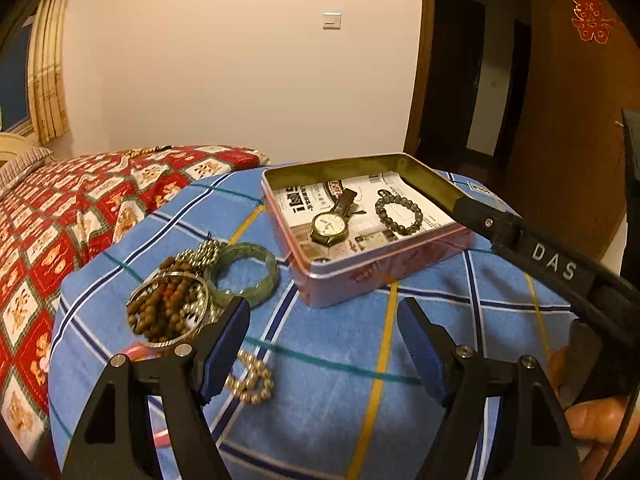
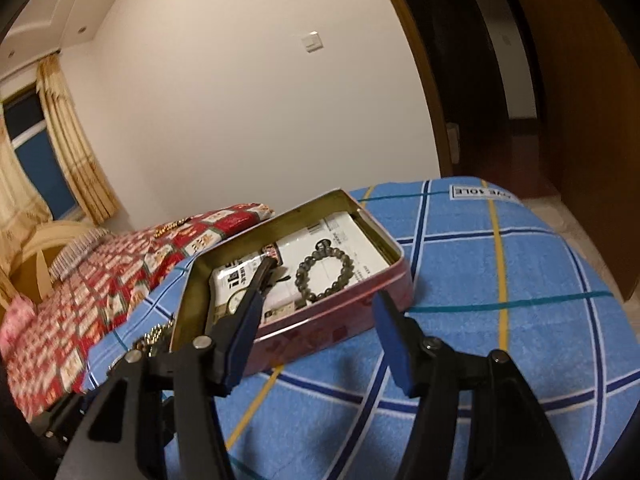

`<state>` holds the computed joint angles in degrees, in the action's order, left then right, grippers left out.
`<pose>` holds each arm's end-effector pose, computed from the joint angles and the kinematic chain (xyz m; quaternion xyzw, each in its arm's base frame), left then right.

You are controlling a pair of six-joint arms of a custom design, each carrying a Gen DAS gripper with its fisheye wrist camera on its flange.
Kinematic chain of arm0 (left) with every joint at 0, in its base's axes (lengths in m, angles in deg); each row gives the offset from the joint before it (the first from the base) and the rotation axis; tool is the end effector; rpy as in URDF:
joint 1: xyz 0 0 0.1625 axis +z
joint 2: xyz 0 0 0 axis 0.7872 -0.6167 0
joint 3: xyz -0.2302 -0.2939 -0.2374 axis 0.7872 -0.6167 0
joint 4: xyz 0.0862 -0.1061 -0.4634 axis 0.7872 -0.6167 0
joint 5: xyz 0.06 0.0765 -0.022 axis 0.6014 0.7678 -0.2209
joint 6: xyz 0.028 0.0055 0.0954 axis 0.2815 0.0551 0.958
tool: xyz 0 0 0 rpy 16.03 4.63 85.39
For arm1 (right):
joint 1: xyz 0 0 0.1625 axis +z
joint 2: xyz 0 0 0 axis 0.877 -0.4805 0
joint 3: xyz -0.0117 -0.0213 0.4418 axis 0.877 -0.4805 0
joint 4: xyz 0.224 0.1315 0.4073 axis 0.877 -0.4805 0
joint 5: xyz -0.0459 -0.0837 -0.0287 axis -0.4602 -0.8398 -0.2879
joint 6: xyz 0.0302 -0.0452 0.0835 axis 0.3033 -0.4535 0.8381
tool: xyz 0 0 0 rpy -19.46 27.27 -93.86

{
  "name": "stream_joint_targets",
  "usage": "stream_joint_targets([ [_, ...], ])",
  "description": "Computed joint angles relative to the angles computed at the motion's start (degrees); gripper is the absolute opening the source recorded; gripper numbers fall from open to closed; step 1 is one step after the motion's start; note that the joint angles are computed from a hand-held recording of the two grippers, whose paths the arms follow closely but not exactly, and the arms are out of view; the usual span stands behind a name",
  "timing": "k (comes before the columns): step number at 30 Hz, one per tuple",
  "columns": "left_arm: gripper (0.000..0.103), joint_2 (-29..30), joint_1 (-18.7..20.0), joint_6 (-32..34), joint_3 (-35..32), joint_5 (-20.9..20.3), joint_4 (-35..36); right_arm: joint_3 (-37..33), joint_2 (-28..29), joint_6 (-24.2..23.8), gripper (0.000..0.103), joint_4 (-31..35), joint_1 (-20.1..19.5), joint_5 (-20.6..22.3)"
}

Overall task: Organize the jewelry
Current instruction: 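Release the watch into the pink tin with the left tool while the right tool drops the bracelet in, then move both tools back over the remaining jewelry pile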

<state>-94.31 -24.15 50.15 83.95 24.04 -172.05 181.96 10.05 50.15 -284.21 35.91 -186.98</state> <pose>-0.3002 -0.3731 0.0494 0.4121 0.8522 -0.2705 0.1755 0.1164 -0.3255 0.2248 -0.0433 -0.7745 0.5652 0.2808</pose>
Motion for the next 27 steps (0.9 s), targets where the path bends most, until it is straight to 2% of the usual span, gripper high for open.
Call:
stream_joint_targets([
  [3,0.076,-1.55,0.07,-0.98,0.62,-0.39,1.51,-0.99,2.56,-2.14,0.062,-2.17,1.81,-2.55],
  [6,0.076,-3.15,0.02,-1.2,1.68,-0.5,1.26,-1.24,3.77,-2.75,0.062,-2.96,2.79,-4.22],
  [11,0.076,-6.02,0.44,-3.06,3.09,0.02,4.68,-1.42,5.98,-4.07,0.062,-5.55,4.49,-6.36],
  [14,0.076,-8.21,1.14,-3.51,4.12,0.2,4.97,-1.08,6.0,-3.75,0.062,-4.43,4.7,-5.78],
  [20,0.076,-14.38,2.61,-3.78,6.46,3.72,7.77,-0.63,6.75,-3.64,0.059,-2.92,6.16,-5.44],
  [27,0.076,-18.78,5.48,-7.15,7.32,5.75,10.84,-0.4,7.65,-2.98,0.047,0.6,7.87,-4.44],
])
